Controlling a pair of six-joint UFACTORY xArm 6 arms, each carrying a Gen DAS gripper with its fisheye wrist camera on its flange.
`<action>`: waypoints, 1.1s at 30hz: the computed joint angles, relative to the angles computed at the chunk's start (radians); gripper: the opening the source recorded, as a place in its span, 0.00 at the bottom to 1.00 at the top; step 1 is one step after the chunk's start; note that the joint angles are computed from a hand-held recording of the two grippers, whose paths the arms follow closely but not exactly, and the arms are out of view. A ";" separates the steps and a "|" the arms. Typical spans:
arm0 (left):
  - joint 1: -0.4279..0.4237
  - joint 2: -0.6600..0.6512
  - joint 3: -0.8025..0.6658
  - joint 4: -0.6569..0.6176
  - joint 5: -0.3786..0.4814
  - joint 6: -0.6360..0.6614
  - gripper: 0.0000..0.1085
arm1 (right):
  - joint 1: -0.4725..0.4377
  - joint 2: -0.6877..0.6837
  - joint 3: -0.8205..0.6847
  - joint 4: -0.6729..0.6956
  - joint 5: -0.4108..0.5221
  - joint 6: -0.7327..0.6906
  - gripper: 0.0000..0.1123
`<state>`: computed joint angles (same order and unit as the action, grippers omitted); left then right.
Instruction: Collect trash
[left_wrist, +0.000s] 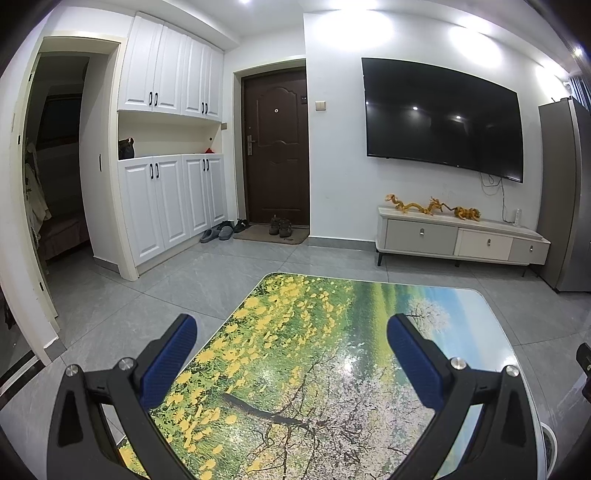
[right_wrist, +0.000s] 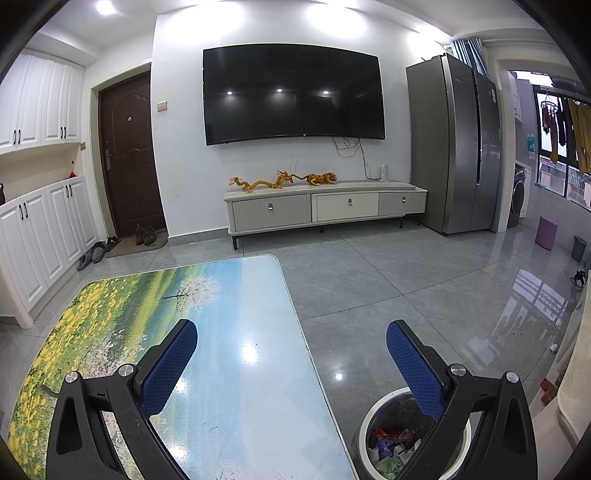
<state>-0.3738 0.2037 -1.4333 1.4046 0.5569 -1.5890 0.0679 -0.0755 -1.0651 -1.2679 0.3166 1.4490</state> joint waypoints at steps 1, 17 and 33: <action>0.000 0.000 0.000 0.000 0.001 0.001 0.95 | 0.000 -0.001 0.001 0.001 0.000 0.000 0.92; 0.001 0.006 -0.002 -0.002 -0.007 0.003 0.95 | -0.003 -0.005 0.006 0.003 -0.001 -0.002 0.92; 0.013 0.017 -0.004 0.002 -0.033 0.005 0.95 | -0.005 -0.012 0.020 -0.007 -0.001 0.009 0.92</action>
<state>-0.3605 0.2204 -1.4371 1.4068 0.5235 -1.5840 0.0624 -0.0873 -1.0453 -1.2745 0.3154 1.4578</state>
